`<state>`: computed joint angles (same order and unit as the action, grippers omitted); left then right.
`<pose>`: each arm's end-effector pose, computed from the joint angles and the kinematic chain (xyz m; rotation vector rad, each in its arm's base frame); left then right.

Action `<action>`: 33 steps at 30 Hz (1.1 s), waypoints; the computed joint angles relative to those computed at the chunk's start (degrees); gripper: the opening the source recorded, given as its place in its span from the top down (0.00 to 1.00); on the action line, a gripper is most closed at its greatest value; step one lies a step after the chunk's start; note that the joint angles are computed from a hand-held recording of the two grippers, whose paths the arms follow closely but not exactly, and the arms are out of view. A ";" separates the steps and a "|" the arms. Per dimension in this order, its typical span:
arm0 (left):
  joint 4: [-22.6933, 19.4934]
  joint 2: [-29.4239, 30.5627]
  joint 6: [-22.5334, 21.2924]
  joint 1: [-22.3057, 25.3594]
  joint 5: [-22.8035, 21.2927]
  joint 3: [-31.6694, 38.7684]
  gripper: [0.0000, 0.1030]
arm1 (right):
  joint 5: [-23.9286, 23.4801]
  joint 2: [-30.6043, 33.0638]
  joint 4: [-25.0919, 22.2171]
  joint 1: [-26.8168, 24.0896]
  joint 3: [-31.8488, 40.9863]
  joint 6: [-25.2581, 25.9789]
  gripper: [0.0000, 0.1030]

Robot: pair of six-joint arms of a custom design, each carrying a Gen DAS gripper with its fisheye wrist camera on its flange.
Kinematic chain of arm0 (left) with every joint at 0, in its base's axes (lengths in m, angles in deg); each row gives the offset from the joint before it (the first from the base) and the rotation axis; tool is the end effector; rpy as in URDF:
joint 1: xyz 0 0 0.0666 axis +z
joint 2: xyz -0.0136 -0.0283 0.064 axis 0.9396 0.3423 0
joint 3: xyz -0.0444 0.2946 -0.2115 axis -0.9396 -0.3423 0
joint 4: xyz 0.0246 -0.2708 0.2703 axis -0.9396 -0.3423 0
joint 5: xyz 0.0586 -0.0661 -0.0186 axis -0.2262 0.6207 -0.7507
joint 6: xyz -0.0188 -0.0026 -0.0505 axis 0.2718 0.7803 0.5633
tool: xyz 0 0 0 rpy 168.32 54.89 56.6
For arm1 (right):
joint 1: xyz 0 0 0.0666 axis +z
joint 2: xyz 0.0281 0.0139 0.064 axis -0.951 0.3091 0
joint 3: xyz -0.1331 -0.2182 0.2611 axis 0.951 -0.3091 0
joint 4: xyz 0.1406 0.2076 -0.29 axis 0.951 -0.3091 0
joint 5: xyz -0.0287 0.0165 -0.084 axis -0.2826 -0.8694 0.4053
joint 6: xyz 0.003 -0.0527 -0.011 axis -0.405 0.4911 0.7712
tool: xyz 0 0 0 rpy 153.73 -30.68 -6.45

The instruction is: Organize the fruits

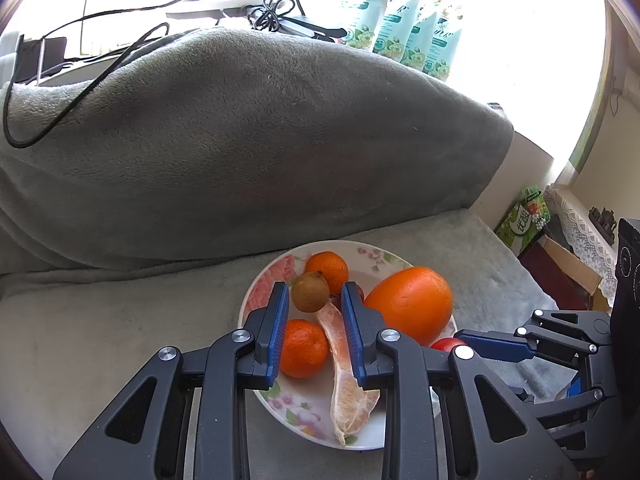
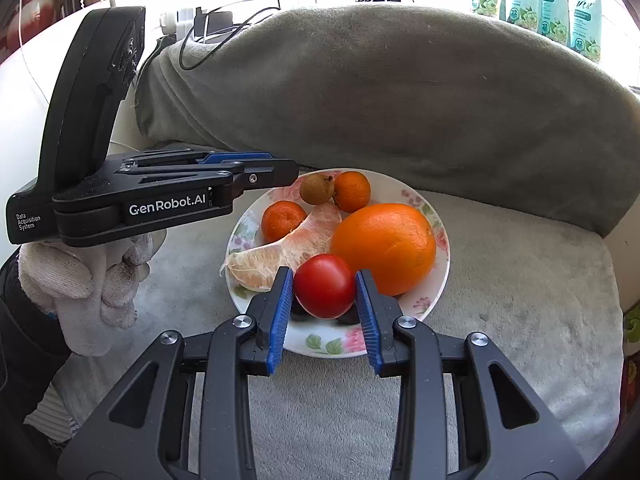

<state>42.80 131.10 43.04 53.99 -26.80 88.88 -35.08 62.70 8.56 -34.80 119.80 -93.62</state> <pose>0.4927 -0.1447 0.4416 0.1587 2.2961 -0.3314 0.4669 0.3558 0.4341 -0.6705 2.3583 0.3994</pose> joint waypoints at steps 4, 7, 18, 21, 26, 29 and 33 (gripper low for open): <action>-0.03 0.09 -0.39 -0.24 -0.43 0.10 0.72 | 0.69 -0.44 0.82 0.30 -0.53 0.03 0.46; 0.02 0.10 -0.57 -0.43 -0.89 0.14 0.63 | 0.76 -0.73 1.39 0.28 -0.65 0.19 0.44; 0.80 -1.01 -0.39 -0.95 -2.57 -0.70 0.30 | 1.78 -2.64 2.78 0.52 -2.57 -0.01 0.19; 0.56 -1.54 -0.57 -1.22 -3.25 -0.96 0.26 | 2.01 -3.17 2.80 0.48 -3.05 -0.38 0.13; 0.62 -3.21 0.08 -1.73 -5.20 -2.06 0.25 | 3.32 -4.05 2.86 0.61 -3.71 -0.79 0.10; 0.88 -4.60 0.68 -1.82 -5.85 -3.13 0.24 | 4.21 -4.91 3.22 0.57 -4.50 -1.36 0.09; 1.42 -7.00 0.90 -2.23 -7.10 -5.06 0.24 | 5.93 -6.48 4.52 0.54 -6.06 -2.22 0.06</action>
<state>44.23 124.10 43.94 51.76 -33.90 83.82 -29.16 56.22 13.07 -34.26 113.74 -95.84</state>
